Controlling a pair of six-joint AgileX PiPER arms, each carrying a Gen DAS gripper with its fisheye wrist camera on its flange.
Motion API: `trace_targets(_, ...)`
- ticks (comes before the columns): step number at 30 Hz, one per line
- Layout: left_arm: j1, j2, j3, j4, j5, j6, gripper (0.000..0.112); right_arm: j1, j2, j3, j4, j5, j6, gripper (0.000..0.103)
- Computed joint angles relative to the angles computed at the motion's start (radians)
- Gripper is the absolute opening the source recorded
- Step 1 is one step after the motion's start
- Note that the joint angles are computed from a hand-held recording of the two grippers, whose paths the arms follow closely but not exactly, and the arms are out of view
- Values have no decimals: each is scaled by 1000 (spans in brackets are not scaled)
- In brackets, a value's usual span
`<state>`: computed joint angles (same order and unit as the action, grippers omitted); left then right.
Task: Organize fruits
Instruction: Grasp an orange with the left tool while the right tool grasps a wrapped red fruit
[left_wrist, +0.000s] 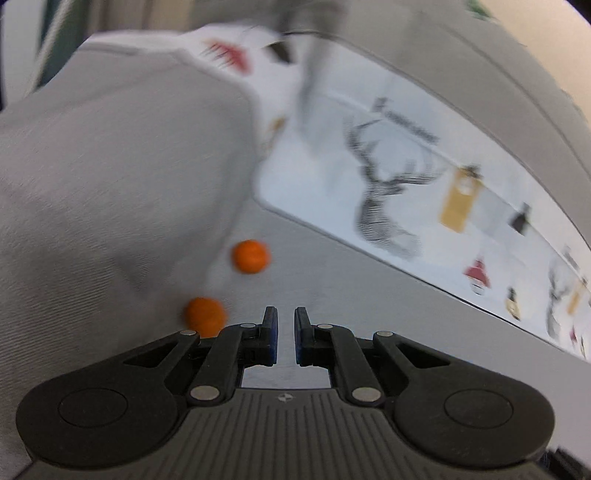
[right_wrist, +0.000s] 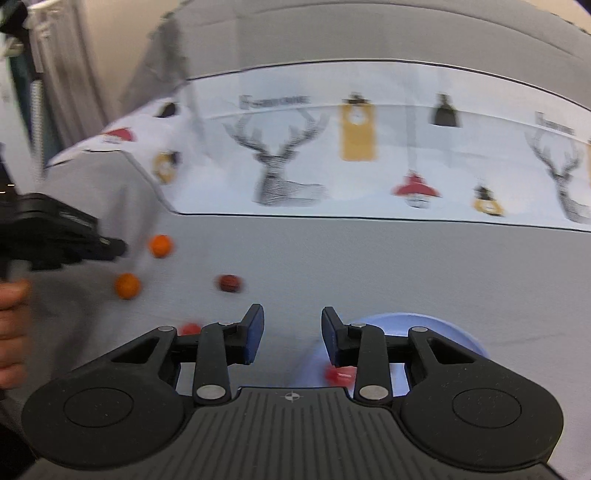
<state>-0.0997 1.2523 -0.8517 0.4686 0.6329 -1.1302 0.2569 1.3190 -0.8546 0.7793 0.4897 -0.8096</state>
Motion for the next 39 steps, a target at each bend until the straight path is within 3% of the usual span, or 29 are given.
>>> trace_targets(4, 55, 31, -18, -38, 50, 26, 12, 59, 34, -5, 117, 40, -129, 36)
trace_targets(10, 14, 84, -41, 34, 113, -53, 13, 154, 128, -33, 136, -5, -138, 37)
trace_targets(11, 3, 101, -50, 52, 123, -66, 17, 164, 152, -43, 137, -14, -133, 38)
trace_targets(14, -18, 159, -89, 102, 168, -106, 45, 181, 219, -72, 146, -7, -117, 42)
trace_targets(18, -31, 229, -135, 133, 201, -104, 48, 215, 279, -94, 172, -19, -135, 50)
trace_targets(23, -29, 330, -203, 152, 244, -56, 49, 284, 330, -125, 104, -79, -113, 54)
trace_targets(30, -41, 420, -249, 188, 297, -19, 46, 334, 399, -178, -88, -78, 50, 53)
trace_targets(32, -37, 435, -254, 195, 306, -12, 40, 348, 394, -169, -118, -101, 57, 47)
trace_targets(33, -35, 436, -252, 196, 304, -8, 38, 348, 392, -166, -119, -106, 48, 35)
trace_targets(34, -34, 432, -249, 195, 300, -10, 37, 344, 391, -166, -112, -104, 35, 30)
trace_targets(39, -48, 370, -224, 186, 292, -37, 36, 320, 379, -165, -102, -93, 36, 27)
